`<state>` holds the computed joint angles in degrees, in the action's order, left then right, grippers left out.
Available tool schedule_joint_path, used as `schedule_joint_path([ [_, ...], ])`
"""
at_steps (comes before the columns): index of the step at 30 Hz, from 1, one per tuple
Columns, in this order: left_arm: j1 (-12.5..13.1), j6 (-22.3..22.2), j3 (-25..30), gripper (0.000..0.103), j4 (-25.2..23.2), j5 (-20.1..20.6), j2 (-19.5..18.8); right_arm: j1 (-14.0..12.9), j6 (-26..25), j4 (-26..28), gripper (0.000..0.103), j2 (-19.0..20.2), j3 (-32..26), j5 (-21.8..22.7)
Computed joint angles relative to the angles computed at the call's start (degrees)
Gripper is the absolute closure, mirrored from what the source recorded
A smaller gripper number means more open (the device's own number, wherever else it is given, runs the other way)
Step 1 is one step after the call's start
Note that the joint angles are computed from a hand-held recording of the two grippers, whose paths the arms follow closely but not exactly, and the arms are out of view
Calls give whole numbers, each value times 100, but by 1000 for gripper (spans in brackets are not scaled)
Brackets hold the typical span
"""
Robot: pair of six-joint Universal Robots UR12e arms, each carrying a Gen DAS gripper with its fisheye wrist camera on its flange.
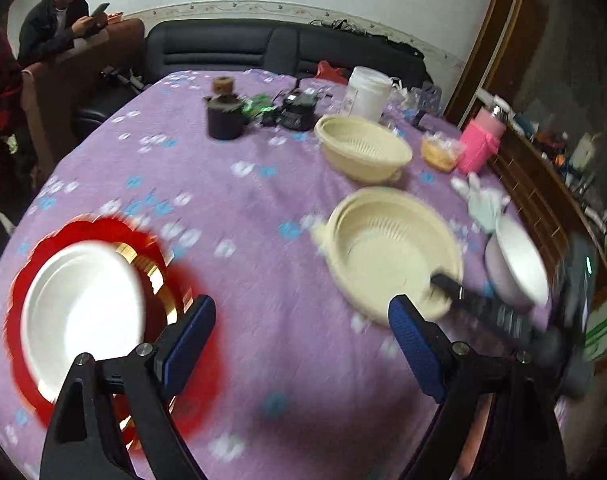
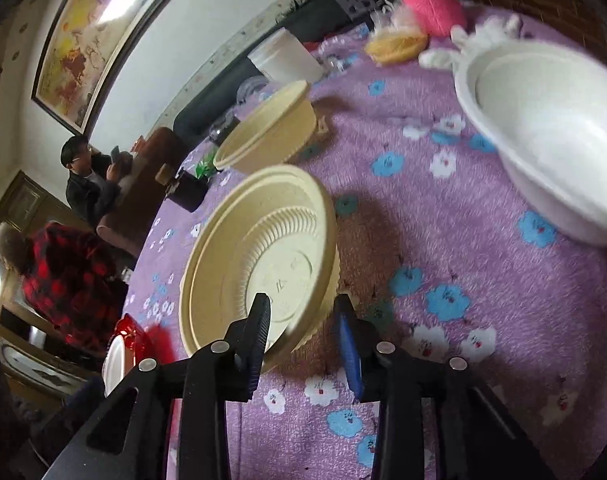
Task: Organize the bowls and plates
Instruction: 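Move the right gripper to the large beige bowl and grasp its rim, then carry the beige bowl and lower it onto the white plate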
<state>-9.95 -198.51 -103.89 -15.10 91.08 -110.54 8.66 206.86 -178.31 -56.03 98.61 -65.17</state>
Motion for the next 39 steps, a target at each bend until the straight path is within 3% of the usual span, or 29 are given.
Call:
schedule_joint_path([
  [4,-84,163,533,15,-259,301,-380,55,-126,-43,67,-27,8,-253],
  [9,-139,137,1173,15,-1033,645,-820,96,-304,78,67,-20,-42,-365],
  [17,-76,15,1547,17,-1733,-119,-1102,150,-499,116,67,-27,-59,-444],
  [19,-85,118,1580,35,-1795,-215,-1135,158,-519,111,67,-30,-58,-464],
  [21,-110,232,1607,64,-1894,-238,-1152,164,-534,101,67,-30,-53,-485],
  [22,-115,256,1600,67,-1923,-232,-1145,165,-553,109,67,-26,-56,-483],
  [24,-126,266,1522,74,-1804,-124,-1099,168,-573,112,67,-31,-49,-513],
  [31,-205,490,1116,75,-1288,321,-785,130,-573,-287,70,-29,30,-243],
  [39,-268,550,411,74,-440,924,-284,95,-713,-957,70,27,96,646],
])
